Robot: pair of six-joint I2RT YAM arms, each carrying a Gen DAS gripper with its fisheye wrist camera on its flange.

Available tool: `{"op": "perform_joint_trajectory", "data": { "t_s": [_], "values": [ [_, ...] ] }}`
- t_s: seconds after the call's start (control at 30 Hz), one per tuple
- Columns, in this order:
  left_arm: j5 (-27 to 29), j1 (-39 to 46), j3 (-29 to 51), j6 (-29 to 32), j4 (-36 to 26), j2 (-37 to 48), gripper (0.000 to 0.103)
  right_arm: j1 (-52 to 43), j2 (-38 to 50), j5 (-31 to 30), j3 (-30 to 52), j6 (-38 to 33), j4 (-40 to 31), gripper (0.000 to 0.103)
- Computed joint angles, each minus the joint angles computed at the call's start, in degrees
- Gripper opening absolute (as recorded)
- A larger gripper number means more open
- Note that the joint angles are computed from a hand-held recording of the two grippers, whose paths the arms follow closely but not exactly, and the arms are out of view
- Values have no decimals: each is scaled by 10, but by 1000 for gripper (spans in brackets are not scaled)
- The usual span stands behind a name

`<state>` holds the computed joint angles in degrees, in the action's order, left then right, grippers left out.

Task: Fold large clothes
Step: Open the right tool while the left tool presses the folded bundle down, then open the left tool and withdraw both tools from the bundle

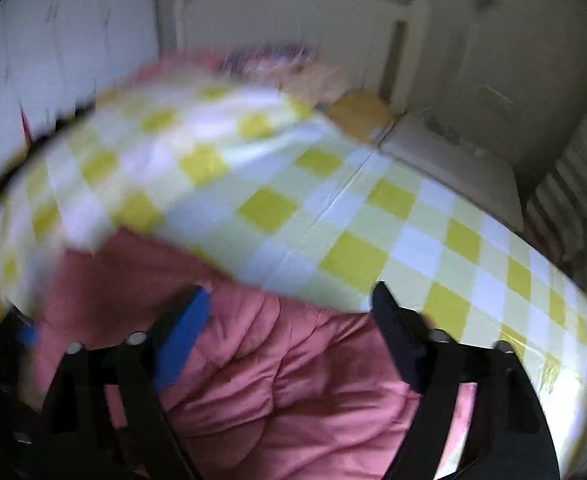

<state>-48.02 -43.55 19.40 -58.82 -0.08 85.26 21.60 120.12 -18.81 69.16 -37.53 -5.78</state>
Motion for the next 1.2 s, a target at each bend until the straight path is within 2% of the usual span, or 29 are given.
{"op": "perform_joint_trajectory", "data": {
  "t_s": [0.03,0.07,0.2,0.3,0.43,0.5,0.57,0.63,0.67,0.7,0.77,0.83,0.9,0.97,1.07,1.13,1.17,1.2],
  "values": [
    [0,0,0,0,0,0,101,22,27,56,9,-9,2,91],
    [1,0,2,2,-3,1,101,29,43,75,20,-5,-2,91],
    [0,-2,6,-4,-15,2,101,19,24,64,5,7,21,92],
    [-6,-9,9,-12,-22,4,101,-15,-28,12,-46,24,50,92],
    [-7,-9,3,-12,-15,0,101,-129,-101,-141,-119,55,53,92],
    [-7,-8,4,-12,-16,1,101,-178,-120,-184,-162,45,78,93],
    [-7,-8,5,-12,-16,2,101,-200,-121,-184,-199,20,110,93],
    [-7,-8,5,-11,-16,2,101,-191,-71,-121,-200,-7,120,93],
    [-7,-7,6,-12,-18,3,101,-195,-48,-124,-199,-7,128,95],
    [-6,-6,8,-13,-20,6,101,-213,-35,-157,-205,4,149,96],
    [-8,-9,13,-15,-24,12,101,-222,-32,-170,-190,1,119,97],
    [-16,-13,24,-23,-42,21,101,-224,-63,-155,-200,10,100,96],
    [-21,-19,29,-35,-54,25,101,-233,-120,-165,-250,1,133,96],
    [-20,-19,23,-37,-49,21,101,-258,-177,-208,-307,-34,155,96],
    [-18,-15,19,-31,-42,18,101,-308,-224,-286,-371,-113,145,97],
    [-18,-15,19,-30,-41,19,101,-280,-204,-205,-419,-151,207,96],
    [-13,-12,16,-23,-35,15,101,-271,-175,-186,-445,-145,281,98],
    [2,-7,20,-17,-43,10,101,-272,-146,-196,-458,-127,340,99]
  ]
}}
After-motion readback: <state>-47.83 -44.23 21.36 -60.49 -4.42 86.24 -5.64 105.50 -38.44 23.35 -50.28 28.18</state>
